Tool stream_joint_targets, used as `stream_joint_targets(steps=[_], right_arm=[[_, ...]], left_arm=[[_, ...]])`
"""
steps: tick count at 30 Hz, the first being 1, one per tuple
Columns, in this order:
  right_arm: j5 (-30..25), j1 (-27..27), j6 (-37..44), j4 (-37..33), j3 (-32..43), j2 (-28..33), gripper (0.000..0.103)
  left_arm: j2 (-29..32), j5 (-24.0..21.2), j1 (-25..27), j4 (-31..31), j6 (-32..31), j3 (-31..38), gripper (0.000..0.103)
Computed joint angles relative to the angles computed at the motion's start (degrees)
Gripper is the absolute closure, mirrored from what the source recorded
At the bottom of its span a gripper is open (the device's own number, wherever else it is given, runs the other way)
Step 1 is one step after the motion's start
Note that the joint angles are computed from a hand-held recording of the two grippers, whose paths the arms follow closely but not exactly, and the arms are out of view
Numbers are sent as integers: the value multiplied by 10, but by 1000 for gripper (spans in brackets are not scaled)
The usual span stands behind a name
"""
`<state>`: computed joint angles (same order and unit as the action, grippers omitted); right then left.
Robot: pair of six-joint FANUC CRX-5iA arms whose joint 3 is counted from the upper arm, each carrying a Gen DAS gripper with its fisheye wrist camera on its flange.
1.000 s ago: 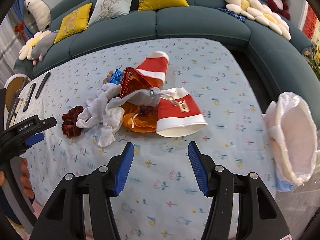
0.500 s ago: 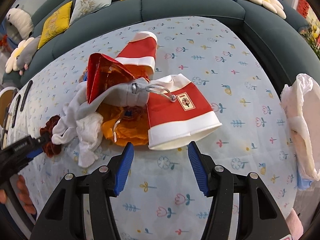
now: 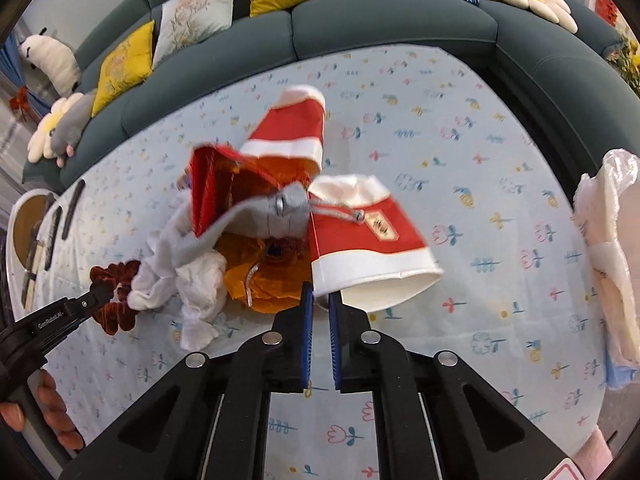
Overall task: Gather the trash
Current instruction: 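Grasp the dark red scrunchie with left tool while right tool grasps a red-white cup, then carry scrunchie and cup over the bin and open both tools to drop them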
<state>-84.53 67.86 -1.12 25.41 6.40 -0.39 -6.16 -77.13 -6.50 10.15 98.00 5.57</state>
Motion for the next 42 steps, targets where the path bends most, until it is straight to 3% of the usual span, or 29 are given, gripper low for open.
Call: stream_joint_targets(steps=[10,23,30,42], right_arm=[[-47,42,-23,67,6,-52,100],[-166,147,-109,172,-45,-157,100],[-268,236,-199,208,-97,-229,100],[-481,453,-419,204,-185,-352,100]], left_arm=[[5,3,-82,4,30,86,90],[89,-17,-272,-30,97,247,90],[146,-37,-355,-48,106,324,90],[259,-85,-445,-59,104,458,90]])
